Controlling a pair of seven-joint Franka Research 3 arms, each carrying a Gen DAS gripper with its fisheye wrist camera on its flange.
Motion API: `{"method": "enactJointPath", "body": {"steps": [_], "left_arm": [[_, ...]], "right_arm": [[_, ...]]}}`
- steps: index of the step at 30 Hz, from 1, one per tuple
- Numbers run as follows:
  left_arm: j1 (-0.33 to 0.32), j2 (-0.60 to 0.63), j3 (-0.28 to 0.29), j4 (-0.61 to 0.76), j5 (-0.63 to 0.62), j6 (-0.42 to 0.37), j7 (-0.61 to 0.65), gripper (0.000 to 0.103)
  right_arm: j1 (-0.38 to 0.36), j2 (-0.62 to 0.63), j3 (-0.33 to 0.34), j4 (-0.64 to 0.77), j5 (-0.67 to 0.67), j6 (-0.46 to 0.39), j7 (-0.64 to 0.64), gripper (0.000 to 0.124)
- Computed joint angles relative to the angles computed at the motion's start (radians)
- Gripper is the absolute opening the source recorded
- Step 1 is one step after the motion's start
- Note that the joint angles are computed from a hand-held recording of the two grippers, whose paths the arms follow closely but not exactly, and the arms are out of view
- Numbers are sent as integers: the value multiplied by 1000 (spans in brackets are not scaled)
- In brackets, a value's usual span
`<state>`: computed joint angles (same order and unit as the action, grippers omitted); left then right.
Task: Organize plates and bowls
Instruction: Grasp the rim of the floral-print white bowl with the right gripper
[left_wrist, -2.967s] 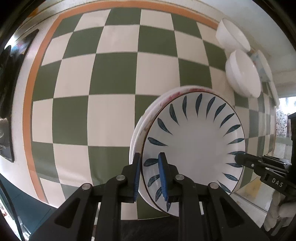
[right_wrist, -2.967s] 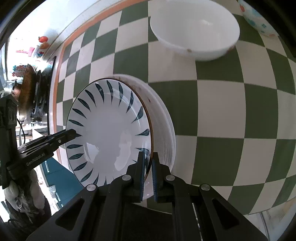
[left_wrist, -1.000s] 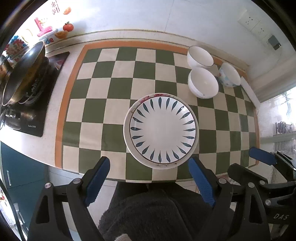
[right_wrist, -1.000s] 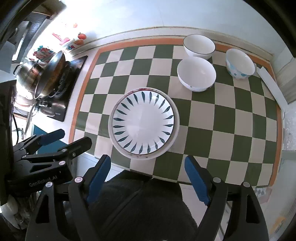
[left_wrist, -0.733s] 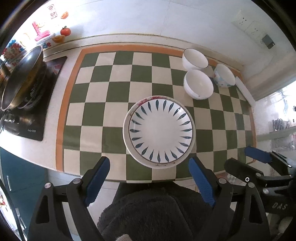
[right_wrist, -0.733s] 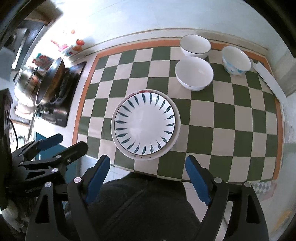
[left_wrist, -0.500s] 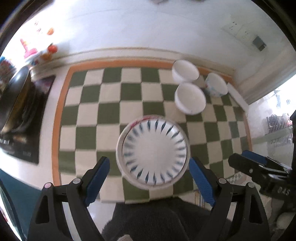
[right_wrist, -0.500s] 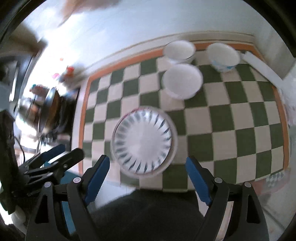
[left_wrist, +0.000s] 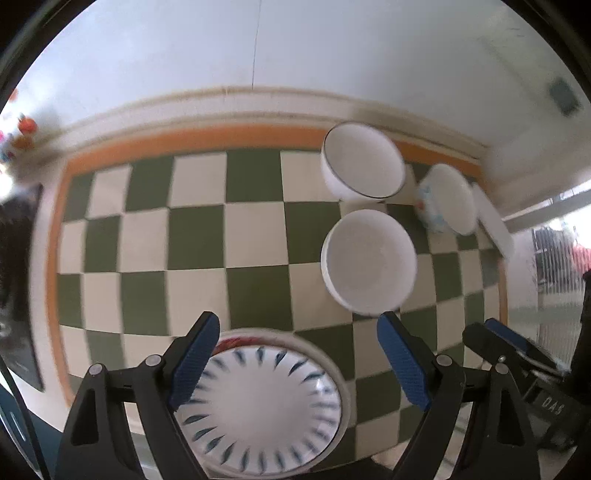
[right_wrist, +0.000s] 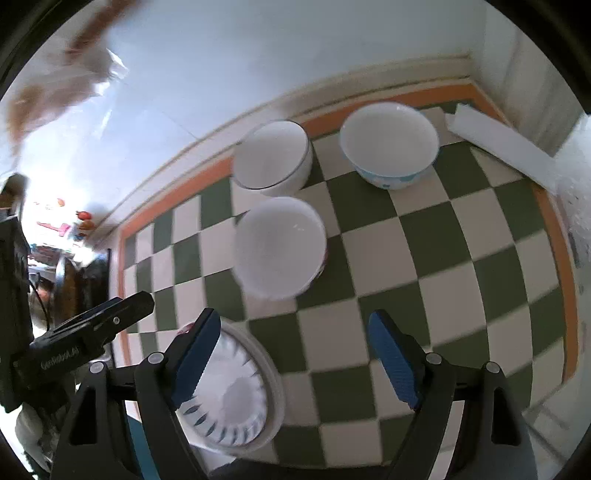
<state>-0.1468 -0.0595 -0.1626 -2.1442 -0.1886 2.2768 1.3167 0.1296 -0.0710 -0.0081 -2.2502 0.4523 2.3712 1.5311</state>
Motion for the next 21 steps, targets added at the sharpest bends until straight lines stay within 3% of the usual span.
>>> {"method": "enactJointPath", "body": {"steps": [6, 9, 11, 13, 14, 16, 21], "left_arm": [[11, 212, -23, 147, -15, -42, -65, 87], [15, 284, -37, 201, -6, -56, -93, 71], [17, 322, -45, 234, 8, -71, -107, 47], [17, 357, -52, 266, 20, -92, -119, 30], [19, 369, -57, 275, 19, -94, -121, 26], [21, 374, -65, 275, 13, -85, -125, 23], [3, 343, -73, 257, 51, -72, -147, 20]], "right_arm": [[-40, 261, -12, 199, 50, -90, -112, 68], [-63, 362, -1, 287, 67, -131, -153, 63], [-74, 413, 8, 334, 76, -157, -175, 57], [-82, 463, 17, 382, 84, -189, -190, 42], [-84, 480, 20, 398, 85, -201, -193, 37], [-83, 513, 24, 429, 81, -219, -188, 11], [-73, 506, 24, 417, 58, -200, -190, 11]]}}
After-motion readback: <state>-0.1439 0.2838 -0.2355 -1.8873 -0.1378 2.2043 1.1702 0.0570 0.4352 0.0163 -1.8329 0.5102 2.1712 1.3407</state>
